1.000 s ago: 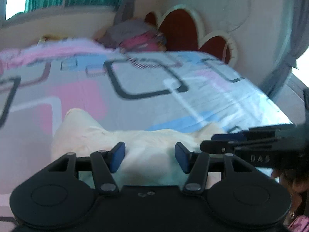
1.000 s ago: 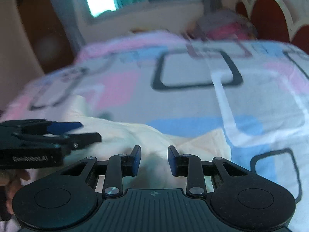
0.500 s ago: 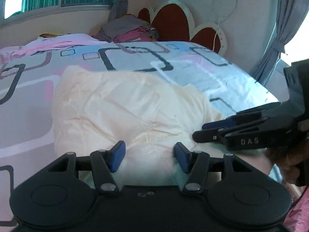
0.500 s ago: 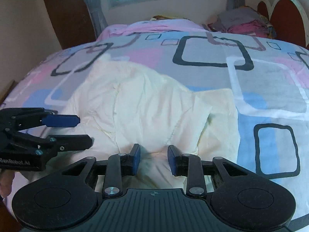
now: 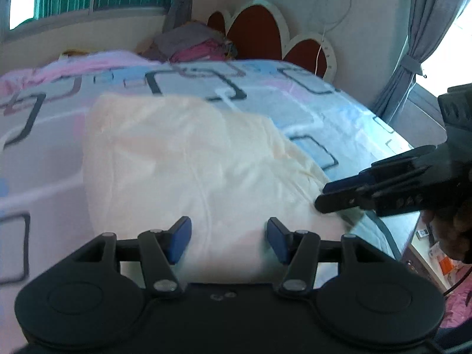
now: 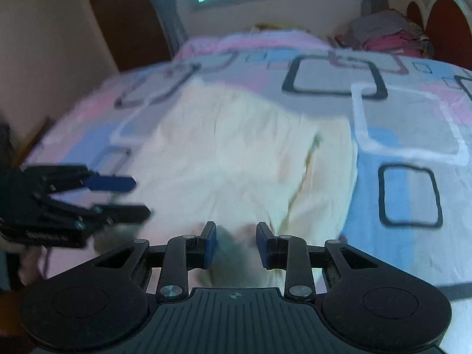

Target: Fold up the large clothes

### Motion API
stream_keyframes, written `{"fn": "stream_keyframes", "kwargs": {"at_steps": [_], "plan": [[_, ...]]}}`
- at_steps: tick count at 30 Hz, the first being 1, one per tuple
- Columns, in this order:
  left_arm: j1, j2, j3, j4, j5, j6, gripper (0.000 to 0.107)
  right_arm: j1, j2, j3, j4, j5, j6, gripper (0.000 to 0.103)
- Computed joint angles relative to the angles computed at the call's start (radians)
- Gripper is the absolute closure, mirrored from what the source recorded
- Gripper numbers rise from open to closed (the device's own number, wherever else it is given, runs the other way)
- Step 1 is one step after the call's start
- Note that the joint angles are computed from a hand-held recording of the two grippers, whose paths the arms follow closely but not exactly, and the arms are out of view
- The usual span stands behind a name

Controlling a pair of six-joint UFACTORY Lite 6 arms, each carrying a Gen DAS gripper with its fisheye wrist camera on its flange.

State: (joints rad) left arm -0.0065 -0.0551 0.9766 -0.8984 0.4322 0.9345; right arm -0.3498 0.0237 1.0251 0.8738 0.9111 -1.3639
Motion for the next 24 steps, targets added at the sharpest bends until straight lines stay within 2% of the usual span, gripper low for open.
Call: {"fn": "stream_keyframes", "kwargs": {"at_steps": [5, 10, 13, 15, 17, 21, 24], "plan": [[-0.049, -0.017, -0.033, 0.179, -0.008, -0.174, 0.052, 0.018, 0.025, -0.058, -0.001, -0.056, -0.041, 0.072], [-0.058, 0.056, -0.027, 0.152, -0.046, -0.135, 0.050, 0.044, 0.098, -0.060, 0.022, -0.109, -0.071, 0.072], [-0.035, 0.054, 0.008, 0.170, 0.010, -0.134, 0.053, 0.038, 0.093, -0.007, -0.028, -0.066, -0.014, 0.072], [0.007, 0.042, 0.042, 0.142, 0.039, -0.093, 0.054, 0.000, 0.092, 0.055, 0.002, 0.003, -0.023, 0.072], [0.046, 0.057, 0.088, 0.086, 0.035, -0.039, 0.054, -0.005, 0.120, 0.137, 0.034, 0.018, -0.013, 0.072], [0.062, 0.212, 0.276, 0.052, -0.037, -0.038, 0.054, 0.088, 0.279, 0.350, 0.099, -0.077, 0.060, 0.072], [0.051, 0.386, 0.478, 0.103, -0.049, -0.120, 0.054, 0.179, 0.436, 0.529, 0.052, -0.143, 0.195, 0.072]]}}
